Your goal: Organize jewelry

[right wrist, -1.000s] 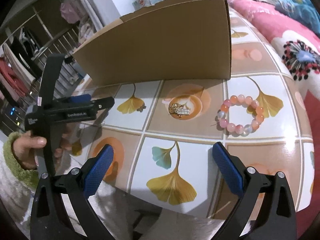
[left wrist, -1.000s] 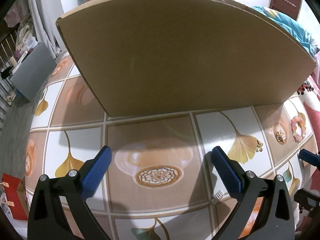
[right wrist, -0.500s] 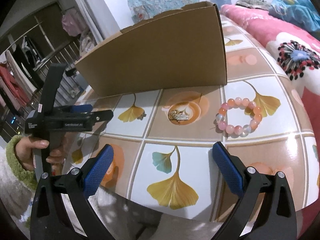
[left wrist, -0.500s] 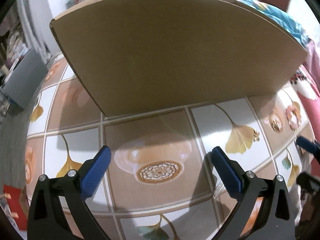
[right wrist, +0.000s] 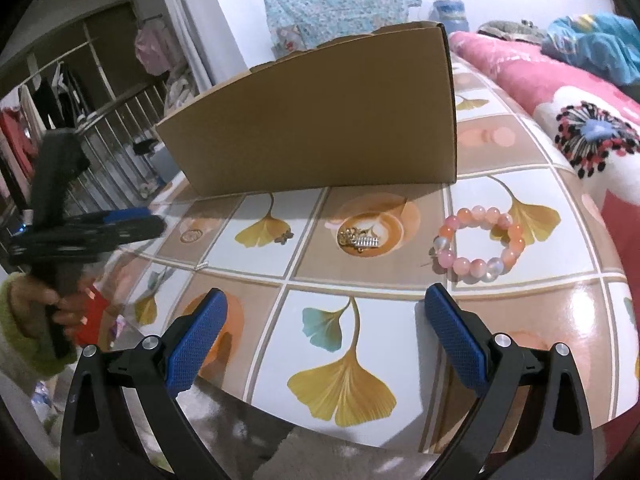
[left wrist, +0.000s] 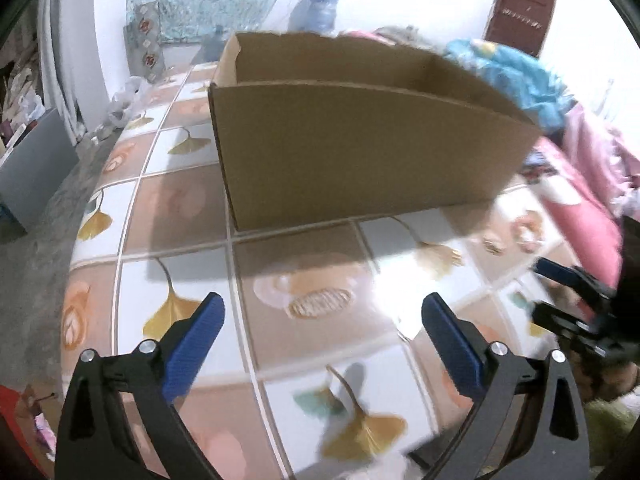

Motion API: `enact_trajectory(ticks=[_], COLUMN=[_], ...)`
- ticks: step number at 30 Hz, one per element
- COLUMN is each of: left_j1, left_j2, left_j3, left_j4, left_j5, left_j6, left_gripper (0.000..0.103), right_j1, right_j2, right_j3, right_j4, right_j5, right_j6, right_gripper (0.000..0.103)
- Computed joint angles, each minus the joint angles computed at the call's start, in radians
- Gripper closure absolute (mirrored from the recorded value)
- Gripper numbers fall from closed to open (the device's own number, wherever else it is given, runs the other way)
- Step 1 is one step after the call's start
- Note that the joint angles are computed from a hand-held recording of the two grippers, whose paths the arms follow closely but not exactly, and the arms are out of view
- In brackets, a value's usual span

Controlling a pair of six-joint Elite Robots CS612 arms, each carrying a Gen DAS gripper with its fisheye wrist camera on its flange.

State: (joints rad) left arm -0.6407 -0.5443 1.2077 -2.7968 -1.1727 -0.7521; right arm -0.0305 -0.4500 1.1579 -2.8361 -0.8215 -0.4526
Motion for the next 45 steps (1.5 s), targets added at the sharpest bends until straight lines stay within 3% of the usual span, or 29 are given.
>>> enact_trajectory(ticks=[2, 6, 12, 14, 21, 24, 25, 28, 32, 40, 42, 45], left_j1=[-0.012, -0.025, -0.014, -0.014, -0.001, 0.009, 0.011, 0.011, 0.008, 0.015, 0.015, 0.019], left_j2=[-0.004, 0.018, 0.081, 0.089, 0.1, 0.107, 0.11, 0.117, 0.118, 0.081, 0.073, 0.069], left_j3=[0.008, -0.022, -0.142, -0.165, -0.223, -0.252, -0.262, -0.279, -0.272, -0.186, -0.166, -0.15], left_j4=[0.001, 0.046, 0.122, 0.157, 0.26, 0.305, 0.317, 0.334, 0.311, 0.204, 0.166, 0.109], left_j5=[0.005, -0.024, -0.095, -0.085, -0.16, -0.209, -0.217, -0.216, -0.209, -0.199, -0.176, -0.158], left_j6=[0.014, 0.075, 0.19, 0.238, 0.388, 0.424, 0.431, 0.454, 0.464, 0.386, 0.365, 0.327], left_gripper=[0.015, 0.04, 0.071, 0.075, 0.09, 0.092, 0.098, 0.099, 0.099, 0.099, 0.099, 0.099], right_j1=[0.001, 0.002, 0.001, -0.002, -0.007, -0.009, -0.009, -0.009, -0.008, -0.006, -0.008, -0.004], right_j2=[0.0, 0.001, -0.002, -0.001, 0.002, 0.002, 0.002, 0.003, 0.001, -0.003, -0.003, -0.002], right_j3=[0.002, 0.001, 0.003, 0.0, -0.009, -0.012, -0.012, -0.014, -0.011, -0.011, -0.014, -0.023], right_j4=[-0.007, -0.015, -0.006, 0.006, 0.03, 0.043, 0.047, 0.047, 0.042, 0.062, 0.06, 0.049], right_j5=[-0.007, -0.01, -0.005, 0.009, 0.037, 0.047, 0.048, 0.053, 0.045, 0.024, 0.028, 0.039], right_j6=[-0.003, 0.014, 0.012, 0.017, 0.026, 0.024, 0.024, 0.031, 0.027, 0.003, 0.01, 0.0], right_gripper=[0.008, 0.008, 0.008, 0.008, 0.008, 0.008, 0.008, 0.008, 0.008, 0.009, 0.02, 0.028])
